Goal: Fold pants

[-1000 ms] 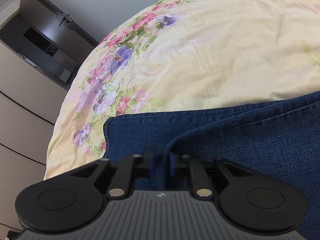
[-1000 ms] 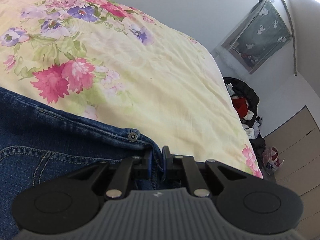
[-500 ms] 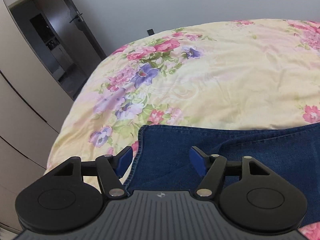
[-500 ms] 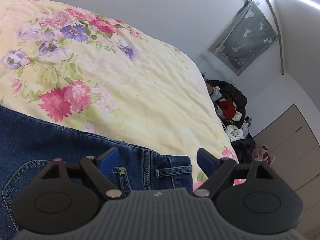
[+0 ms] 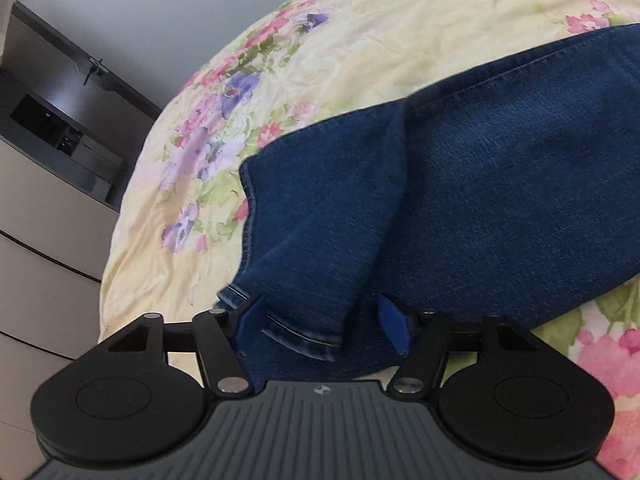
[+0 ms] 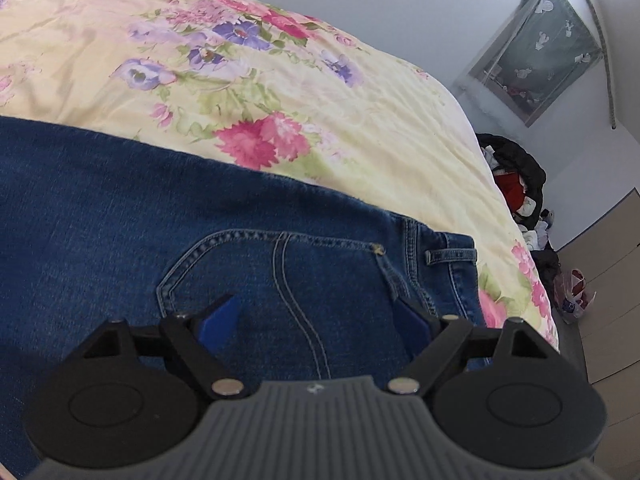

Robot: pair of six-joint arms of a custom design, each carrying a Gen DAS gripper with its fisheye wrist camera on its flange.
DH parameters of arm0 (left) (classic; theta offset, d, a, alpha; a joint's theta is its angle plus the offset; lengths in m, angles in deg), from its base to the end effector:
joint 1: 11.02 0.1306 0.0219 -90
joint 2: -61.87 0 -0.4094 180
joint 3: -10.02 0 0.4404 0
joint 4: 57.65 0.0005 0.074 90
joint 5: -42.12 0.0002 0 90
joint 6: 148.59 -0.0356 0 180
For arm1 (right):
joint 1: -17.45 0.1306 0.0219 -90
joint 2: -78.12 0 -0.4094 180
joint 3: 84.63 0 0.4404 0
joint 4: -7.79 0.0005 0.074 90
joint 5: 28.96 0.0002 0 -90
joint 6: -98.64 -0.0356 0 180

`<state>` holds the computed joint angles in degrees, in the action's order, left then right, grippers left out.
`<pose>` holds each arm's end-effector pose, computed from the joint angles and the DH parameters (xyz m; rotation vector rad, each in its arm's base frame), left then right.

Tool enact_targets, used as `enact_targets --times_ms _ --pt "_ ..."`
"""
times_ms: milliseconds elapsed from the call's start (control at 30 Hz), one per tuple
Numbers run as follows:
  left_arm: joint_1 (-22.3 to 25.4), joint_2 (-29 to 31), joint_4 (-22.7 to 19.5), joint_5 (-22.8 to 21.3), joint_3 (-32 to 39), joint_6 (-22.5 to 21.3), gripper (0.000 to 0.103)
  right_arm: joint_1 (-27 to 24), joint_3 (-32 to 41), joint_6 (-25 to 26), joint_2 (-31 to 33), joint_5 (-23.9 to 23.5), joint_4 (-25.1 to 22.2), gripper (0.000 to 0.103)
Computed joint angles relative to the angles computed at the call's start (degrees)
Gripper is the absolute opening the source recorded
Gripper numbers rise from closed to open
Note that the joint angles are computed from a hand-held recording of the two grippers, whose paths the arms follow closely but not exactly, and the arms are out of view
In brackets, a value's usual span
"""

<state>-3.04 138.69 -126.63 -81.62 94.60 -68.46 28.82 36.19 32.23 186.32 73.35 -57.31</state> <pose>0.4079 0.0766 0.4978 -0.1596 2.6062 0.8835 0.6345 0.1193 0.5293 -0.6610 2.4025 -0.3570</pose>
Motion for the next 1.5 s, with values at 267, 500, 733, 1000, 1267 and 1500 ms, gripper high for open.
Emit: enact_targets --times_ms 267,500,733,1000,1267,1500 --pt "0.7 2.4 6.0 -6.5 3.9 -5.6 0.003 0.7 -0.7 -2.0 -0.8 2.9 -0.5 0.081" --pt "2.3 6.4 9.4 -8.5 8.8 -8.1 0.002 1.3 -0.6 -1.3 -1.0 4.6 -0.1 0.081" --pt "3.8 9.8 9.3 -7.2 10.4 -8.3 0.002 0.1 -0.1 -1.4 -0.1 6.7 0.2 0.081" --pt "6.5 12.4 8.2 -1.9 12.0 -5.5 0.014 -1.3 -0.7 -3.8 0.5 7.1 0.4 0.081" --pt "11.1 11.7 9.6 3.3 13.3 2.2 0.043 -1.0 -1.7 -4.2 0.2 7.5 1.6 0.081" --pt "15.3 11.0 7.0 17.3 14.3 13.7 0.061 -0.6 -2.7 -3.2 -0.3 8.2 2.9 0.081"
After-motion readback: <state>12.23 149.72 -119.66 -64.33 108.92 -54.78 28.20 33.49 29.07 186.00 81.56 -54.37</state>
